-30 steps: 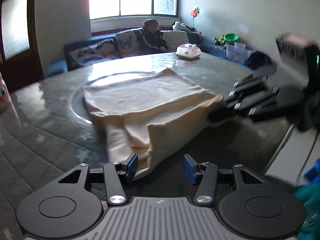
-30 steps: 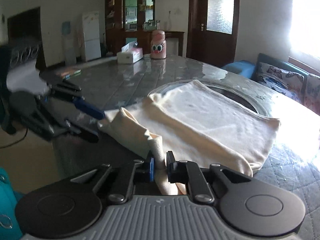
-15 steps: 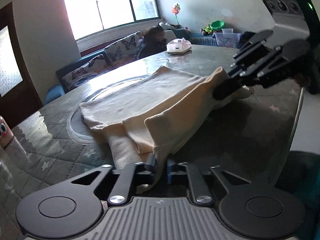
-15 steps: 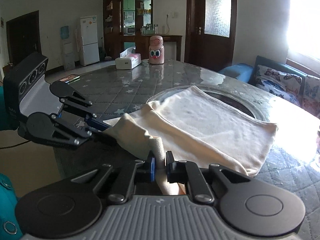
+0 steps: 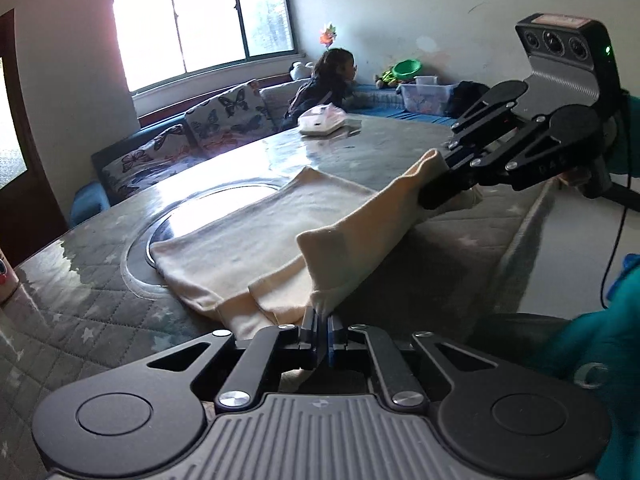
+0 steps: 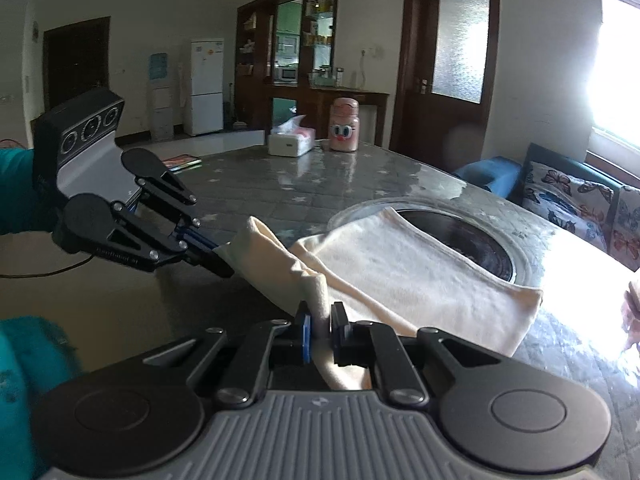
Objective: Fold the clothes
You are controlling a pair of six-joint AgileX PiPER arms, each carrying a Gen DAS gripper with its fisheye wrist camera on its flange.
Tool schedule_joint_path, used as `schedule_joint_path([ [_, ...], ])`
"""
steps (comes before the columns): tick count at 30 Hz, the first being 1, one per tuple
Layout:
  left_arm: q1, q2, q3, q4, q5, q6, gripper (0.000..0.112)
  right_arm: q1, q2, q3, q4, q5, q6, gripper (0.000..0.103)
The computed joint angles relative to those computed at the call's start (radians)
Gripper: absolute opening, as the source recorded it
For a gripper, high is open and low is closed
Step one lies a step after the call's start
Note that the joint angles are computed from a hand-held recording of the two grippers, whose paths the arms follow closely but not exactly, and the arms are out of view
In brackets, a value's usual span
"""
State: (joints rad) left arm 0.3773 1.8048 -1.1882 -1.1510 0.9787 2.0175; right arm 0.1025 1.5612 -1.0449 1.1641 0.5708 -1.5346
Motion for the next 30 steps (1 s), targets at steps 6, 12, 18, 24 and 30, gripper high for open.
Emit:
schedule_joint_path([
  [6, 0.055, -0.105, 0.077, 0.042, 0.08, 0.012, 0.005, -0.013, -0.144, 0.082, -0.099, 0.076, 0.105, 0.009],
  [12, 0.04, -0.11, 0.049, 0.031, 0.089, 0.003, 0.005, -0.017, -0.162, 0.045, -0.165, 0.089, 0.193, 0.009],
  [18, -0.016, -0.046, -0.057, 0.001, 0.042, -0.041, 0.005, -0.03, -0.094, -0.055, -0.186, 0.074, 0.212, 0.009],
  [24, -0.113, 0.115, -0.297, 0.015, -0.033, -0.167, 0.005, -0.036, 0.113, -0.342, -0.337, 0.102, 0.382, 0.009],
  [30, -0.235, 0.388, -0.727, 0.211, -0.086, -0.497, 0.005, -0.026, 0.393, -0.725, -0.566, 0.172, 0.637, 0.009],
])
